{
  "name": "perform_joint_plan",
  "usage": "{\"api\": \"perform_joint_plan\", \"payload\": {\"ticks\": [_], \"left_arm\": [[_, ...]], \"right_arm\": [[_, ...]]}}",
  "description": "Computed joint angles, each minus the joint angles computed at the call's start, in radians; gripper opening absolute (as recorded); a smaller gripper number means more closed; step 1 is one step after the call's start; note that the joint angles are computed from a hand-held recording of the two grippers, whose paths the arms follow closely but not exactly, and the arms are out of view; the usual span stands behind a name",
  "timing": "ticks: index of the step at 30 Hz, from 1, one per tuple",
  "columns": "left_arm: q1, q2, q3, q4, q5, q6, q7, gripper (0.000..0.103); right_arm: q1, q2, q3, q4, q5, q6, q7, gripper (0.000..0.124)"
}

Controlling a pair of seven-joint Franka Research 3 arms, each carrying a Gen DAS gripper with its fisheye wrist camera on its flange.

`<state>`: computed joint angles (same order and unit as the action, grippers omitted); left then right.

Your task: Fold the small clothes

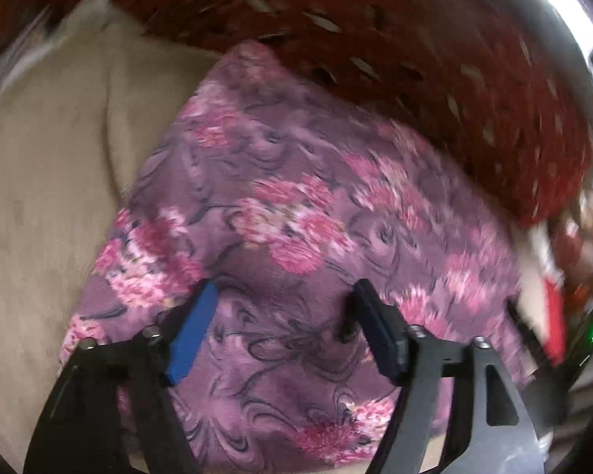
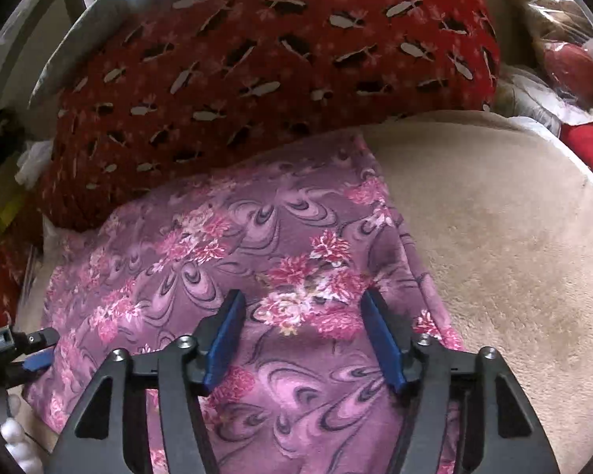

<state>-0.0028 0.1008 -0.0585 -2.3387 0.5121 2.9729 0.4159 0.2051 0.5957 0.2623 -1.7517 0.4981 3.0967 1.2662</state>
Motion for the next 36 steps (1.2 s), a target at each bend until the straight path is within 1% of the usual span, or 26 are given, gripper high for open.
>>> {"api": "perform_joint_plan", "payload": {"ticks": [1, 2, 3, 4, 5, 6, 7, 8, 9, 10, 11, 12, 13, 14, 15, 17, 18, 19, 23, 25, 29, 31, 32, 33, 34, 36], "left_arm": [[-0.009, 0.004, 0.001, 0.020, 0.021, -0.041, -0.005, 0.074], [-0.009, 0.009, -0.006, 0.037, 0.009, -0.071, 0.014, 0.074], [-0.003, 0.004, -0.013, 0.035, -0.018, -0.067, 0.035, 0.074], [0.010, -0.007, -0.018, 0.021, -0.057, -0.035, 0.064, 0.074], [0.015, -0.017, -0.016, 0.011, -0.070, -0.014, 0.070, 0.074], [0.011, -0.029, -0.001, 0.006, -0.030, -0.003, 0.024, 0.074], [-0.002, -0.043, 0.026, 0.010, 0.081, -0.017, -0.081, 0.074], [-0.002, -0.048, 0.033, 0.021, 0.156, -0.045, -0.141, 0.074], [0.002, -0.047, 0.030, 0.034, 0.206, -0.075, -0.166, 0.074], [0.006, -0.038, 0.022, 0.046, 0.215, -0.102, -0.159, 0.074], [0.009, -0.021, 0.010, 0.062, 0.181, -0.145, -0.120, 0.074], [0.035, 0.008, -0.026, 0.082, 0.110, -0.189, -0.051, 0.075], [0.031, 0.027, -0.028, 0.096, 0.110, -0.210, -0.046, 0.077], [-0.009, 0.030, 0.006, 0.104, 0.179, -0.230, -0.098, 0.081], [-0.019, 0.032, 0.007, 0.115, 0.211, -0.256, -0.116, 0.081], [-0.024, 0.039, 0.003, 0.130, 0.222, -0.283, -0.122, 0.082], [-0.022, 0.039, 0.003, 0.128, 0.220, -0.278, -0.123, 0.083], [-0.017, 0.037, 0.003, 0.123, 0.213, -0.267, -0.120, 0.083], [-0.014, 0.037, -0.001, 0.125, 0.192, -0.262, -0.108, 0.083], [-0.013, 0.039, -0.001, 0.128, 0.189, -0.264, -0.102, 0.083], [-0.016, 0.033, -0.001, 0.115, 0.197, -0.253, -0.110, 0.084], [-0.013, 0.034, 0.000, 0.112, 0.198, -0.244, -0.104, 0.084], [-0.011, 0.031, -0.001, 0.109, 0.190, -0.240, -0.097, 0.084], [-0.007, 0.026, -0.003, 0.103, 0.171, -0.232, -0.083, 0.083], [0.003, 0.015, -0.007, 0.090, 0.134, -0.208, -0.056, 0.083], [0.040, -0.023, -0.019, 0.037, -0.011, -0.112, 0.053, 0.083]], "right_arm": [[-0.019, 0.003, 0.017, 0.002, -0.019, -0.008, 0.007, 0.067], [-0.031, 0.014, 0.031, 0.024, -0.009, -0.034, -0.006, 0.072], [-0.019, 0.011, 0.012, 0.048, 0.027, -0.090, -0.031, 0.074], [0.024, 0.011, -0.041, 0.080, -0.001, -0.138, 0.013, 0.074], [0.068, 0.014, -0.090, 0.097, 0.003, -0.150, 0.030, 0.073], [0.093, 0.005, -0.122, 0.097, 0.002, -0.131, 0.053, 0.073], [0.115, 0.005, -0.139, 0.095, 0.000, -0.069, 0.075, 0.074], [0.147, 0.011, -0.169, 0.101, -0.008, -0.014, 0.100, 0.074], [0.163, 0.008, -0.183, 0.095, 0.022, 0.003, 0.084, 0.074], [0.185, 0.026, -0.215, 0.123, 0.006, -0.022, 0.120, 0.075], [0.218, 0.056, -0.269, 0.170, -0.049, -0.102, 0.198, 0.075], [0.225, 0.083, -0.289, 0.201, -0.152, -0.155, 0.301, 0.075], [0.226, 0.114, -0.290, 0.210, -0.194, -0.152, 0.335, 0.077], [0.239, 0.111, -0.296, 0.190, -0.166, -0.094, 0.310, 0.081], [0.241, 0.110, -0.291, 0.179, -0.136, -0.068, 0.273, 0.082], [0.220, 0.112, -0.267, 0.182, -0.148, -0.069, 0.276, 0.084], [0.199, 0.112, -0.242, 0.177, -0.157, -0.056, 0.276, 0.084], [0.192, 0.113, -0.233, 0.175, -0.158, -0.050, 0.273, 0.085], [0.197, 0.107, -0.238, 0.155, -0.164, -0.025, 0.271, 0.086], [0.189, 0.103, -0.226, 0.141, -0.171, -0.008, 0.272, 0.086], [0.195, 0.105, -0.231, 0.143, -0.168, -0.011, 0.270, 0.087], [0.190, 0.106, -0.226, 0.146, -0.166, -0.012, 0.267, 0.087], [0.180, 0.105, -0.219, 0.148, -0.189, -0.014, 0.284, 0.087], [0.182, 0.106, -0.220, 0.149, -0.175, -0.015, 0.271, 0.087], [0.182, 0.105, -0.220, 0.145, -0.180, -0.011, 0.274, 0.088], [0.173, 0.104, -0.208, 0.143, -0.163, -0.007, 0.258, 0.088]]}}
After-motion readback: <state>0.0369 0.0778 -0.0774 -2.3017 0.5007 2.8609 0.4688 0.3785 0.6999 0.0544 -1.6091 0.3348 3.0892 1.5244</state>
